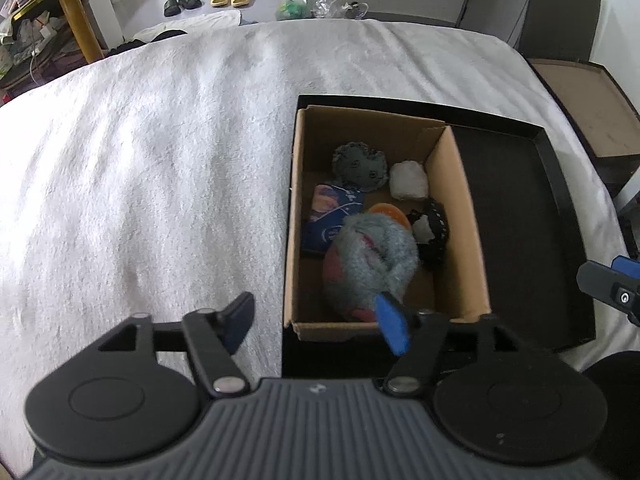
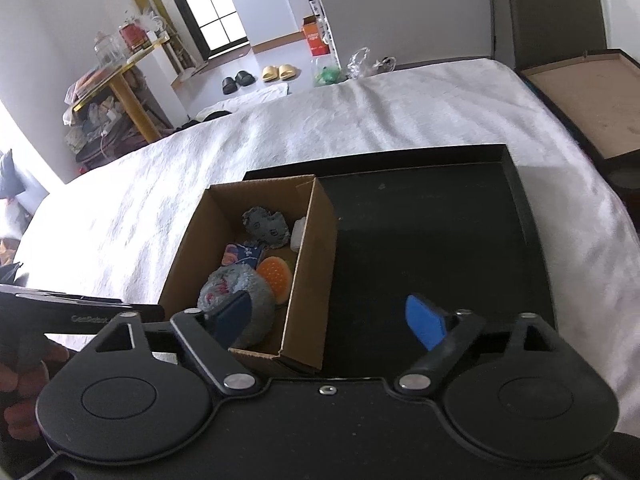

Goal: Organize soft objects

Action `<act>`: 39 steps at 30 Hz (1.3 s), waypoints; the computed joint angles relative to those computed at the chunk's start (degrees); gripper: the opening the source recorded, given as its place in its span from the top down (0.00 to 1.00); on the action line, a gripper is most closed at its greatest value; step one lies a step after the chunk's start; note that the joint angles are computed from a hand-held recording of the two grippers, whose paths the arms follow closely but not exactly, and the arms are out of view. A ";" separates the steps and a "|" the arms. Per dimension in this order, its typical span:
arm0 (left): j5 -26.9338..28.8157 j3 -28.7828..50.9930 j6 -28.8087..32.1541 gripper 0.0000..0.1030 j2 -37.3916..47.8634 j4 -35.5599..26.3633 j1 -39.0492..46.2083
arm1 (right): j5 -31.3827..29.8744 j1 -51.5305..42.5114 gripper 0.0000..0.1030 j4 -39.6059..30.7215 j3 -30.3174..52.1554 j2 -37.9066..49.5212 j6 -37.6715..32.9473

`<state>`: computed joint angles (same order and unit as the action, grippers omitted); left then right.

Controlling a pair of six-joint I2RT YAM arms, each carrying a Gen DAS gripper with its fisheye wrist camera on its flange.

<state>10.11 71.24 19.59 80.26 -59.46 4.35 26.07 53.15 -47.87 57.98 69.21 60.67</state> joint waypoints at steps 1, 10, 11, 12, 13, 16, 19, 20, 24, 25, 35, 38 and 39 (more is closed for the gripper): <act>-0.29 -0.03 -0.22 0.28 -0.55 -0.28 -0.37 | 0.31 0.30 0.14 -0.58 0.02 -0.42 0.59; -0.02 1.84 -0.23 0.13 -3.32 -4.69 -2.25 | 3.08 3.61 0.00 -6.89 1.19 -3.15 5.67; 0.03 2.05 -0.11 0.12 -3.66 -5.17 -2.28 | 3.51 4.08 0.00 -7.59 1.32 -3.43 6.33; 0.12 2.26 0.07 0.12 -4.06 -5.70 -2.24 | 3.87 4.48 0.00 -8.25 1.40 -3.71 6.97; 0.21 2.48 0.36 0.11 -4.55 -6.33 -2.11 | 4.31 4.99 0.00 -9.07 1.52 -3.98 7.78; 0.34 3.20 1.11 0.09 -5.61 -8.17 -1.68 | 5.60 6.49 0.00 -11.23 1.88 -4.48 10.19; 0.97 3.76 1.90 0.06 -7.02 -9.91 -0.69 | 7.13 8.34 0.00 -13.80 2.82 -4.47 13.01; 1.31 3.87 2.28 0.05 -7.56 -10.30 -0.29 | 7.82 9.18 0.00 -14.69 3.25 -4.44 14.02; 2.58 4.13 4.19 0.04 -10.07 -11.99 1.78 | 10.23 12.48 0.00 -19.08 5.34 -3.98 18.63; 2.94 4.17 4.73 0.04 -10.77 -12.51 2.52 | 10.76 13.39 0.00 -20.06 5.81 -3.84 19.75; 7.01 4.62 10.97 0.03 -15.25 -17.19 9.83 | 15.47 22.91 0.00 -30.44 11.51 -0.34 30.77; 8.70 4.68 13.28 0.03 -16.73 -18.79 12.15 | 16.56 25.57 0.00 -33.45 13.21 0.78 34.12; 9.53 4.79 14.27 0.03 -17.16 -19.58 13.21 | 16.97 26.49 0.00 -34.67 13.97 1.28 35.22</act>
